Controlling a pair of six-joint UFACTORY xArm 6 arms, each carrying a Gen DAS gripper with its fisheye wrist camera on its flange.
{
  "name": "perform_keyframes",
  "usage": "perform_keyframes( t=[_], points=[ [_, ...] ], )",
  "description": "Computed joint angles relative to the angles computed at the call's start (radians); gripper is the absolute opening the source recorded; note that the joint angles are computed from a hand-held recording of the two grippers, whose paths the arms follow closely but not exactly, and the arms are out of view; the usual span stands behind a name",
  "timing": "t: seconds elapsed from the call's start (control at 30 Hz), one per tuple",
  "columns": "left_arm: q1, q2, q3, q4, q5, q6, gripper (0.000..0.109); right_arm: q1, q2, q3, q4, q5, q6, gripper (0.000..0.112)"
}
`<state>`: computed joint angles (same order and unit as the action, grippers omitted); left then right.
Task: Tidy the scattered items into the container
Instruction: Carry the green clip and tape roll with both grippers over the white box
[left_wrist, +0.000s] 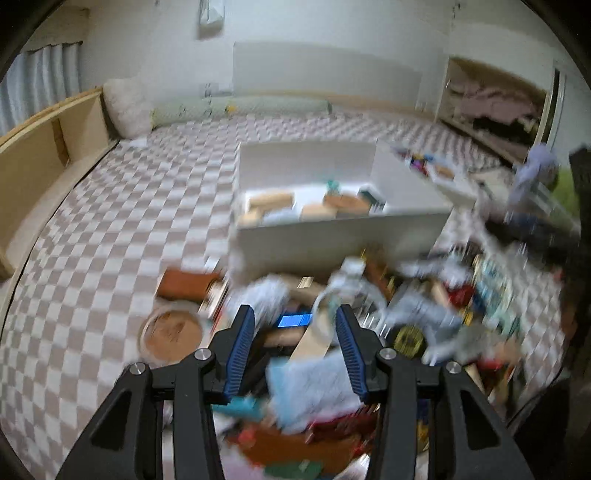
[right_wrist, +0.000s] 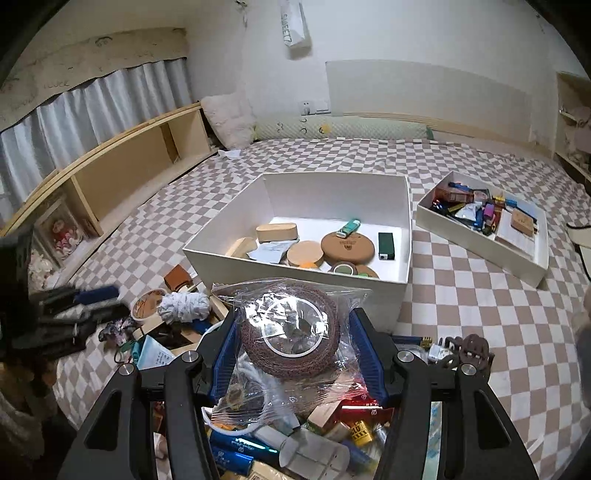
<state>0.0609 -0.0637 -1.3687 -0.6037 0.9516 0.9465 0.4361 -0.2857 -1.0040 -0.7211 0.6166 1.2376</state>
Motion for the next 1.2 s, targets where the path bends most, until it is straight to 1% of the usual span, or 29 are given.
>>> perform_keyframes(
  t=[0.07, 0.1, 0.13, 0.2, 0.27, 0.3, 0.33, 0.5, 0.63, 0.67, 0.7, 0.73, 1.03, 1.2],
  points=[
    [0.025, -0.016, 0.038, 0.04, 0.006, -0.002, 0.052, -0.003, -0.006, 0.016, 0.012, -0.013, 0.004, 0.059],
    [0.037, -0.027, 0.062, 0.063, 0.011, -0.005, 0.061, -0.003, -0.008, 0.022, 0.017, -0.016, 0.007, 0.059],
    [0.049, -0.041, 0.089, 0.078, 0.013, -0.005, 0.064, -0.003, -0.009, 0.027, 0.02, -0.017, 0.01, 0.059],
    [0.07, -0.075, 0.151, 0.105, 0.022, 0.005, 0.064, -0.003, -0.011, 0.033, 0.027, -0.018, 0.015, 0.059],
    [0.084, -0.103, 0.205, 0.118, 0.03, 0.012, 0.07, -0.002, -0.015, 0.037, 0.028, -0.017, 0.023, 0.059],
    [0.087, -0.113, 0.226, 0.12, 0.038, 0.015, 0.075, -0.001, -0.016, 0.038, 0.025, -0.015, 0.028, 0.059],
    [0.089, -0.123, 0.248, 0.121, 0.045, 0.017, 0.077, 0.002, -0.017, 0.036, 0.022, -0.012, 0.033, 0.059],
    [0.089, -0.126, 0.297, 0.115, 0.036, -0.017, 0.077, 0.014, -0.006, 0.019, 0.015, 0.002, 0.043, 0.059],
    [0.098, -0.105, 0.29, 0.095, 0.038, -0.077, 0.067, 0.018, 0.003, 0.003, 0.017, 0.011, 0.037, 0.059],
    [0.102, -0.107, 0.292, 0.086, 0.037, -0.079, 0.063, 0.018, 0.007, -0.003, 0.017, 0.013, 0.035, 0.059],
    [0.106, -0.108, 0.291, 0.079, 0.038, -0.078, 0.054, 0.018, 0.01, -0.008, 0.017, 0.014, 0.032, 0.059],
    [0.111, -0.109, 0.29, 0.071, 0.042, -0.079, 0.053, 0.018, 0.013, -0.013, 0.015, 0.016, 0.032, 0.059],
    [0.133, -0.133, 0.285, 0.035, 0.053, -0.063, 0.052, 0.017, 0.036, -0.044, 0.018, 0.008, 0.018, 0.059],
    [0.128, -0.147, 0.245, -0.017, 0.09, -0.034, 0.052, 0.018, 0.039, -0.075, 0.007, 0.037, -0.015, 0.059]
  ],
)
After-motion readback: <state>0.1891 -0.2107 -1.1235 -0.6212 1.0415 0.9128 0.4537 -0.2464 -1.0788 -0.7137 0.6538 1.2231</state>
